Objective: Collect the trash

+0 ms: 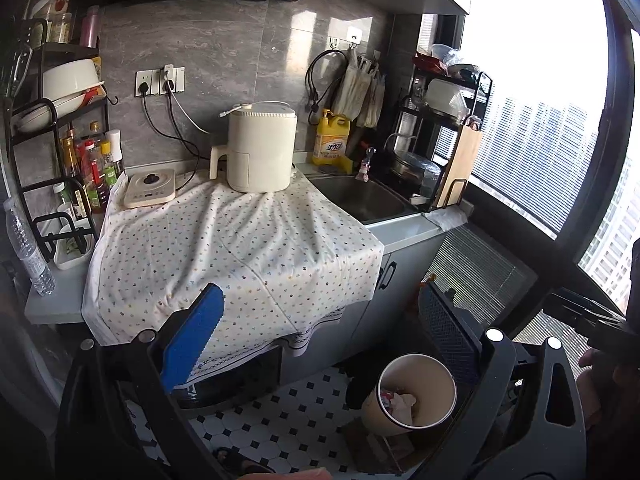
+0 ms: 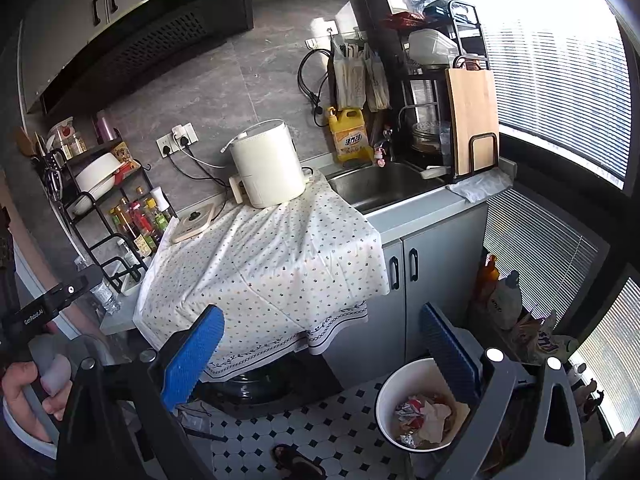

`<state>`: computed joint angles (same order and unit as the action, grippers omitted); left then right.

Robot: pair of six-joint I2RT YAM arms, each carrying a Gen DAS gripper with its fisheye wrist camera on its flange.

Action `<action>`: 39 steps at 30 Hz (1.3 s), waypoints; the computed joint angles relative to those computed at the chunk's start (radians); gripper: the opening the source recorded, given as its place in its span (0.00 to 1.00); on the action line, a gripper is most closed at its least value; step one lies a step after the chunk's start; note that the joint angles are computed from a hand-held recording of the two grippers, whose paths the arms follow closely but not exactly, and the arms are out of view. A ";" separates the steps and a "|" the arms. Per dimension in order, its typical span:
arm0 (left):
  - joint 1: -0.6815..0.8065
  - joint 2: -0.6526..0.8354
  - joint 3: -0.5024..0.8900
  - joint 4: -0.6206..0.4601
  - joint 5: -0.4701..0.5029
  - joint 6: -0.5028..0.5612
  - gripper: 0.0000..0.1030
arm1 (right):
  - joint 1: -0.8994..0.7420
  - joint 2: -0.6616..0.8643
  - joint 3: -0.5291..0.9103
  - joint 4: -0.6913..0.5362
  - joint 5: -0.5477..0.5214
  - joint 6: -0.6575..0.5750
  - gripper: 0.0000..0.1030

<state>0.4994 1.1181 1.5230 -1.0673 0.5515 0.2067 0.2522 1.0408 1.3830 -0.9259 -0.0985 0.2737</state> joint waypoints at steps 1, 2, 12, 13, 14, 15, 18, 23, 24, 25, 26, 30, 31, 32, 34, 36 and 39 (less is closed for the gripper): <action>0.006 0.001 0.001 -0.003 0.002 0.002 0.94 | 0.003 0.002 -0.001 0.003 0.000 0.001 0.92; 0.014 0.003 0.003 -0.004 0.005 0.005 0.94 | 0.005 0.005 -0.002 0.007 -0.002 0.002 0.92; 0.100 -0.010 -0.003 -0.024 0.053 0.031 0.94 | 0.067 0.011 -0.006 0.023 0.033 0.017 0.92; 0.109 -0.010 -0.002 -0.026 0.059 0.035 0.94 | 0.073 0.010 -0.006 0.023 0.036 0.018 0.92; 0.115 -0.010 -0.001 -0.027 0.062 0.037 0.94 | 0.079 0.010 -0.007 0.024 0.040 0.019 0.92; 0.121 -0.012 0.000 -0.029 0.066 0.039 0.94 | 0.082 0.007 -0.009 0.023 0.041 0.020 0.92; 0.128 -0.011 0.003 -0.035 0.071 0.045 0.94 | 0.079 0.005 -0.009 0.021 0.037 0.019 0.92; 0.153 -0.011 0.008 -0.060 0.088 0.066 0.94 | 0.111 -0.008 -0.026 0.018 0.062 0.039 0.92; 0.157 -0.013 0.007 -0.064 0.092 0.070 0.94 | 0.117 -0.009 -0.028 0.018 0.068 0.044 0.92; 0.165 -0.014 0.008 -0.068 0.098 0.077 0.94 | 0.127 -0.013 -0.034 0.019 0.075 0.051 0.92; 0.155 -0.016 0.005 -0.061 0.090 0.068 0.94 | 0.134 -0.018 -0.040 0.022 0.080 0.056 0.92; 0.177 -0.011 0.013 -0.072 0.105 0.093 0.94 | 0.155 -0.023 -0.042 0.029 0.101 0.074 0.92; 0.183 -0.010 0.015 -0.073 0.110 0.098 0.94 | 0.152 -0.024 -0.042 0.031 0.099 0.074 0.92; 0.189 -0.007 0.019 -0.073 0.116 0.102 0.94 | 0.159 -0.024 -0.043 0.034 0.107 0.077 0.92; 0.199 0.004 0.029 -0.079 0.123 0.113 0.94 | 0.165 -0.019 -0.039 0.037 0.115 0.085 0.92; 0.209 0.009 0.036 -0.085 0.130 0.122 0.94 | 0.176 -0.016 -0.035 0.037 0.123 0.095 0.92; 0.222 0.013 0.041 -0.090 0.142 0.129 0.94 | 0.198 -0.013 -0.030 0.038 0.141 0.098 0.92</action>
